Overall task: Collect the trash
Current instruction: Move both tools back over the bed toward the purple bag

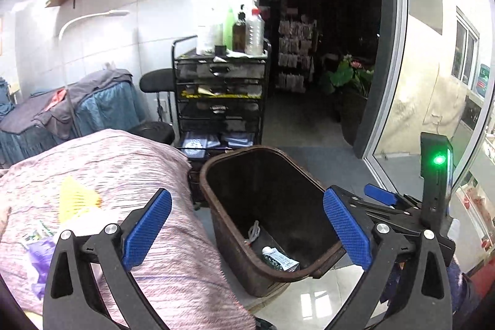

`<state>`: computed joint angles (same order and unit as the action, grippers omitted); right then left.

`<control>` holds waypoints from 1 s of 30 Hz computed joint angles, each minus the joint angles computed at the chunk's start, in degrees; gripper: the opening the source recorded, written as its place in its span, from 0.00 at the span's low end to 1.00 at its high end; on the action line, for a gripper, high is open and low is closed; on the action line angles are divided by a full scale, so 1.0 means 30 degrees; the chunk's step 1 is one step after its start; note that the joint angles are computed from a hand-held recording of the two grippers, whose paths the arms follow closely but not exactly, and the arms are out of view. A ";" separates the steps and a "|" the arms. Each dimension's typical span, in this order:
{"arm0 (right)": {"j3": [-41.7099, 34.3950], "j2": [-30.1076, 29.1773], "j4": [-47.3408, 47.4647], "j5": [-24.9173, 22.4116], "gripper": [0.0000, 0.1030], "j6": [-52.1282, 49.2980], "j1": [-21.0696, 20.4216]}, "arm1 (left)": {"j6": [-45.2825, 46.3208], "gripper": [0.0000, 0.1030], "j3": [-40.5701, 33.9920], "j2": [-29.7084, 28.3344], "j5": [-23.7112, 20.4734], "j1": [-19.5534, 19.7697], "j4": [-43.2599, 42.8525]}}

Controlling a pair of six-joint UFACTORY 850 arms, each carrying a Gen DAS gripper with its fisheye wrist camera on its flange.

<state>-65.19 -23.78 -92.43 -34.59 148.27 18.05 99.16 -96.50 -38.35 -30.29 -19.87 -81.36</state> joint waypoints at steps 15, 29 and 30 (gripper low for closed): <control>-0.3349 -0.1467 -0.1258 0.1364 0.81 -0.2459 0.1279 | 0.3216 0.94 0.2099 0.1479 0.0960 0.1859 -0.3710; -0.7634 -0.3901 -0.0417 0.4605 0.82 -0.7011 0.2254 | 0.2424 0.94 0.2762 0.1567 0.2691 0.4174 -0.3831; -0.8000 -0.4119 -0.0121 0.4905 0.82 -0.7526 0.2296 | 0.2051 0.94 0.2707 0.1464 0.2818 0.4400 -0.3665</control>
